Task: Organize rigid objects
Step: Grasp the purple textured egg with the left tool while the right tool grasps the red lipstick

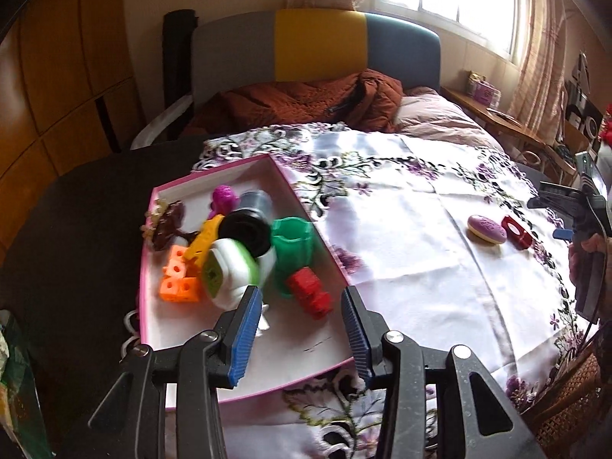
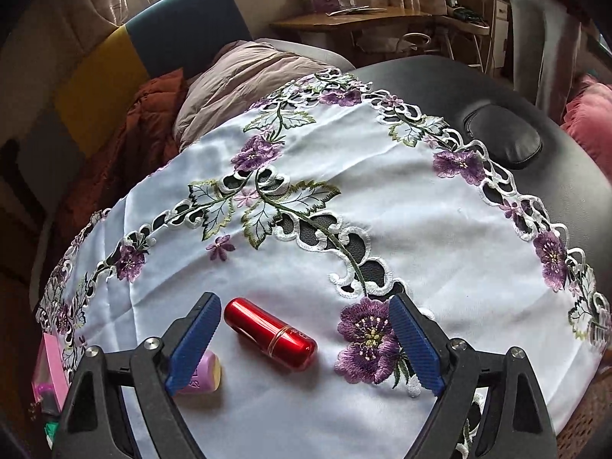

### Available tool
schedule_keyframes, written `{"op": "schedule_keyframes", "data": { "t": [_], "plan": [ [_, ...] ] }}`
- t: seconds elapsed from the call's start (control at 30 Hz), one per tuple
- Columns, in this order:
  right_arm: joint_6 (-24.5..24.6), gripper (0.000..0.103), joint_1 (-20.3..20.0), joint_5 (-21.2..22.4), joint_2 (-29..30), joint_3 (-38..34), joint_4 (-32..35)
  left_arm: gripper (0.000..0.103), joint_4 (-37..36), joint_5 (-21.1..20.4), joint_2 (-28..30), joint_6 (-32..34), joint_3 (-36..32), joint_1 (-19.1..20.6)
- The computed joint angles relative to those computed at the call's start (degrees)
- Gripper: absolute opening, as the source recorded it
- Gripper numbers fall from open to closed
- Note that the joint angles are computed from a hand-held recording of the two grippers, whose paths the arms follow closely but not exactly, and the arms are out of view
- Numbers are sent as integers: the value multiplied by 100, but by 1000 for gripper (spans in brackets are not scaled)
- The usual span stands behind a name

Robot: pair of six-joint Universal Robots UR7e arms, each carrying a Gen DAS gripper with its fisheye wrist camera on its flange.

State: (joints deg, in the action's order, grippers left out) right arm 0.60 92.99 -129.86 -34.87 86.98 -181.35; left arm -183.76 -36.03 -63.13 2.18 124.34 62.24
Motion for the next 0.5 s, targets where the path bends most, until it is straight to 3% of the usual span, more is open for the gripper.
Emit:
{"op": "schedule_keyframes", "data": {
  "t": [0.3, 0.5],
  "plan": [
    [51, 92, -11, 87, -35, 25, -10, 44, 290, -332, 553, 294, -533, -114],
    [160, 92, -34, 184, -98, 85, -89, 49, 448, -469, 830, 408, -795, -157]
  ]
}}
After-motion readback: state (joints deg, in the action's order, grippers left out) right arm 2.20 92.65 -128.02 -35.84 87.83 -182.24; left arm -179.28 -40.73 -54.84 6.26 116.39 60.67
